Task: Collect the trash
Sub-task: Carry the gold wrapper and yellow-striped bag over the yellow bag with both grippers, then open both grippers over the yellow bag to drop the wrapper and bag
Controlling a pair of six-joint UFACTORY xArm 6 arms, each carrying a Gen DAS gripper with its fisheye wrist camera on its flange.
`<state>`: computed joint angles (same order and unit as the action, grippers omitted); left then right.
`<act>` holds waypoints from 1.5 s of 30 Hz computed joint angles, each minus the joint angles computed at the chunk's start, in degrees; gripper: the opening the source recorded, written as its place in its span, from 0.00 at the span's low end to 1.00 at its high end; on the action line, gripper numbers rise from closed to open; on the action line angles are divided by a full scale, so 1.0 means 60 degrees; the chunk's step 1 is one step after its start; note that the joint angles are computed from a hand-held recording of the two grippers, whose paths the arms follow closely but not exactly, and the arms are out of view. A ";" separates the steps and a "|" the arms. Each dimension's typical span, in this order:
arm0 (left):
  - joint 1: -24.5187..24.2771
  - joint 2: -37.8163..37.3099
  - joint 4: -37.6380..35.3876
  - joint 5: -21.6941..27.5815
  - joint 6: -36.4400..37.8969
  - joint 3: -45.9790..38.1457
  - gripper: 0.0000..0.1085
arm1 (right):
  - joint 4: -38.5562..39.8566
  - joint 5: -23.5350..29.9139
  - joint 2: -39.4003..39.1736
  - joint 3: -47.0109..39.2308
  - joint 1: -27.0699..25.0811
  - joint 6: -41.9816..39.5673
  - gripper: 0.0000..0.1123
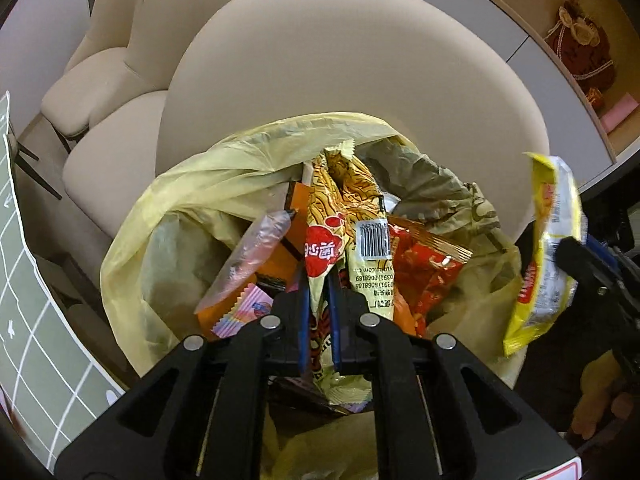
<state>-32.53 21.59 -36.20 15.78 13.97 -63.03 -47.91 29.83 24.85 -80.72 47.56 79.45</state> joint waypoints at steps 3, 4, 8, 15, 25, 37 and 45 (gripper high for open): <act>0.0035 -0.0297 -0.0416 -0.0080 0.0341 0.0238 0.24 | 0.0066 -0.0046 0.0091 -0.0098 -0.0028 -0.0064 0.20; 0.0026 -0.0446 -0.0344 -0.0264 0.0338 0.0396 0.26 | 0.0082 -0.0056 0.0167 -0.0194 -0.0022 -0.0076 0.20; 0.0092 -0.1280 -0.0469 -0.0446 0.0418 0.1060 0.36 | 0.0055 -0.0071 0.0326 -0.0395 0.0022 -0.0164 0.20; 0.0626 -0.3472 -0.0934 -0.1020 0.0538 0.2973 0.41 | 0.0398 -0.0438 0.1045 -0.1372 0.0098 -0.0741 0.20; 0.2465 -0.6882 0.3224 -0.1264 -0.3152 0.6336 0.41 | 0.4626 0.0969 0.4441 -0.5420 0.0345 -0.5581 0.20; 0.4795 -1.0165 0.4349 -0.0024 -0.4574 0.9013 0.42 | 0.4783 0.1402 0.4228 -0.5066 0.0463 -0.5547 0.24; 0.5649 -1.2348 0.4199 0.0956 -0.4414 1.0087 0.46 | 0.2578 -0.0241 0.2343 -0.2549 0.0701 -0.2981 0.43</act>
